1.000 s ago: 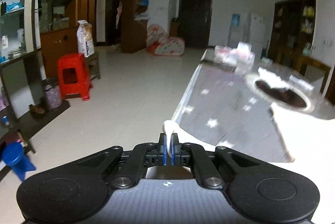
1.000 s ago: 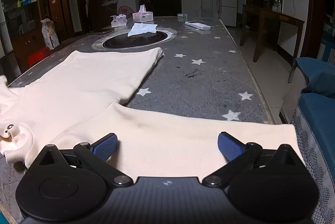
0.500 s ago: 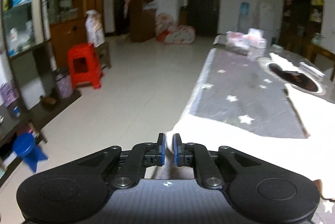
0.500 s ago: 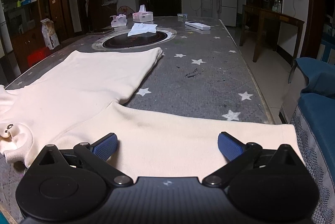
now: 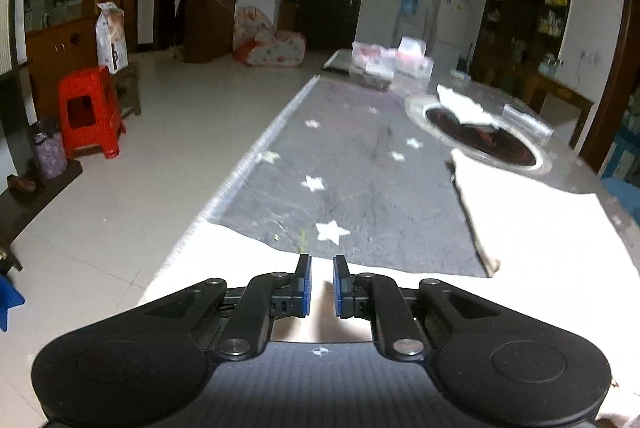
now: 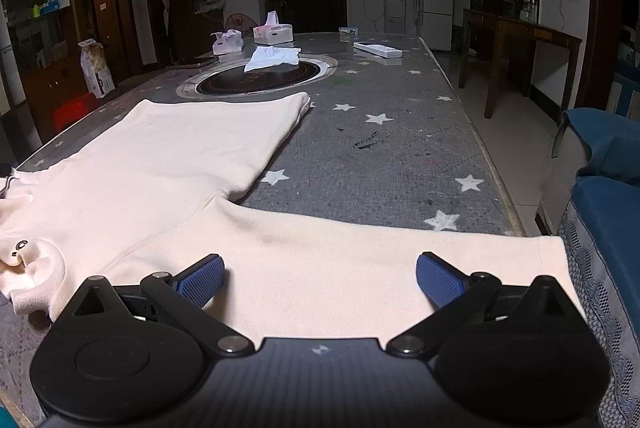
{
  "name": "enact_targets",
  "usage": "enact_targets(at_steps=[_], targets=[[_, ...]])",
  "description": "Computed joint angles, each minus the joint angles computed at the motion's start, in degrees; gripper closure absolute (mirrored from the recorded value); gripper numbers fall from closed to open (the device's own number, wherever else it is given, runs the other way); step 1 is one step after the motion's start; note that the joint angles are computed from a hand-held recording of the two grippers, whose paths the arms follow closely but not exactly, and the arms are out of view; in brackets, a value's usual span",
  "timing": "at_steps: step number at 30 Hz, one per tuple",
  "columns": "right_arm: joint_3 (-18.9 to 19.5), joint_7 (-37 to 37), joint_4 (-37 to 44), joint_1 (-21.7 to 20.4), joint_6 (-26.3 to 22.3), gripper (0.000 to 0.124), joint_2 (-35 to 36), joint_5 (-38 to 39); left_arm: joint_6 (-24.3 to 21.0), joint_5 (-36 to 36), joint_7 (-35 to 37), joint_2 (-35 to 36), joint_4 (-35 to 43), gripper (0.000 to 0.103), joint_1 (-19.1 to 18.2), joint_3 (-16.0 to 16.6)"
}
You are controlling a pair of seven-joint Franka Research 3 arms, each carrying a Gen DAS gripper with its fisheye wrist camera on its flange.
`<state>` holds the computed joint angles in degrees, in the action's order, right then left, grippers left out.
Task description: Fold clothes
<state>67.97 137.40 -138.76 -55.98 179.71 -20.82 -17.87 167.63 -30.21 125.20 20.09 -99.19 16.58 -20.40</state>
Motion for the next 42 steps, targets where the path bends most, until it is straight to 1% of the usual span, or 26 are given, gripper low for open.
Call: enact_targets(at_steps=[2,3,4,6,10,11,13,15,16,18,19,21,22,24,26,28,31,32,34,35,37,39,40,41,42], targets=[[0.0,0.1,0.0,0.0,0.2,0.021,0.0,0.0,-0.2,2.9,-2.7,1.0,0.9,0.091,-1.7,2.1],[0.0,0.1,-0.1,0.0,0.3,0.021,0.0,0.1,0.4,3.4,-2.5,1.4,1.0,0.091,-1.4,1.8],[0.0,0.1,-0.1,0.0,0.3,0.021,0.0,0.1,1.2,4.7,-3.2,1.8,1.3,0.091,-1.8,2.4],[0.0,0.0,-0.1,-0.1,0.3,0.021,0.0,0.2,1.9,8.6,-6.1,2.8,2.4,0.089,-3.1,4.3],[0.2,0.0,-0.1,-0.2,0.4,0.021,-0.1,0.4,3.2,16.5,-11.9,5.7,5.8,0.089,-5.2,8.0],[0.2,-0.1,-0.2,-0.2,0.4,0.021,-0.1,0.4,4.0,18.8,-13.4,6.5,6.6,0.089,-6.3,9.3],[0.2,-0.2,-0.2,-0.2,0.4,0.021,-0.1,0.6,4.8,22.3,-15.3,7.9,8.1,0.089,-7.5,10.8],[0.3,-0.2,-0.2,-0.3,0.5,0.021,-0.1,0.7,5.0,24.6,-16.9,8.6,8.8,0.087,-7.7,11.3],[0.3,-0.3,-0.2,-0.3,0.6,0.021,-0.1,0.7,5.0,25.4,-17.9,8.7,8.9,0.085,-7.7,11.3],[0.3,-0.4,-0.3,-0.3,0.8,0.021,-0.1,0.9,5.0,27.1,-20.7,8.5,8.8,0.077,-8.0,12.2],[0.3,-0.5,-0.3,-0.3,0.8,0.021,-0.1,1.0,4.8,27.9,-22.0,8.3,8.7,0.076,-8.1,12.6],[0.2,-0.7,-0.3,-0.2,0.8,0.021,0.0,1.2,4.0,29.3,-23.8,7.5,8.3,0.076,-7.8,12.2],[0.2,-0.7,-0.4,-0.2,0.8,0.021,-0.1,1.3,4.3,29.6,-23.8,6.8,7.6,0.076,-7.0,10.9],[0.3,-0.8,-0.4,-0.2,0.8,0.021,-0.1,1.5,4.9,28.7,-21.8,5.3,5.7,0.076,-3.7,6.1],[0.3,-0.9,-0.4,-0.2,0.8,0.021,-0.1,1.6,5.2,24.7,-16.8,3.7,3.3,0.076,1.7,-1.6],[0.3,-1.0,-0.4,-0.2,0.9,0.021,-0.1,1.7,4.6,19.2,-9.7,2.4,1.0,0.076,7.1,-9.6],[0.3,-1.1,-0.5,-0.2,1.0,0.021,-0.1,1.9,2.9,9.9,1.8,0.9,-2.1,0.076,14.7,-20.6],[0.3,-1.1,-0.5,-0.2,1.0,0.021,-0.1,2.0,1.7,7.3,5.4,0.6,-2.8,0.076,16.6,-23.4],[0.3,-1.2,-0.5,-0.2,1.1,0.021,-0.2,2.1,0.0,3.6,10.2,0.0,-4.2,0.076,18.4,-26.2],[0.3,-1.3,-0.5,-0.2,1.1,0.021,-0.2,2.1,-0.8,2.2,12.0,-0.3,-4.7,0.076,18.7,-26.9],[0.3,-1.3,-0.6,-0.1,1.2,0.021,-0.2,2.3,-1.9,0.4,13.1,-1.1,-5.7,0.076,18.0,-26.0],[0.1,-1.4,-0.7,0.0,1.4,0.021,-0.1,2.5,-3.3,-0.4,12.9,-2.1,-6.7,0.077,16.7,-23.8],[0.1,-1.5,-0.7,0.0,1.5,0.021,-0.1,2.6,-3.5,-1.3,13.7,-2.5,-7.4,0.077,16.4,-23.2],[0.1,-1.5,-0.7,0.0,1.5,0.021,-0.1,2.7,-2.7,-3.6,16.3,-3.0,-8.2,0.077,17.1,-23.8],[0.1,-1.6,-0.7,0.0,1.6,0.021,-0.1,2.8,-2.8,-4.7,17.4,-3.3,-8.3,0.076,17.0,-23.5]])
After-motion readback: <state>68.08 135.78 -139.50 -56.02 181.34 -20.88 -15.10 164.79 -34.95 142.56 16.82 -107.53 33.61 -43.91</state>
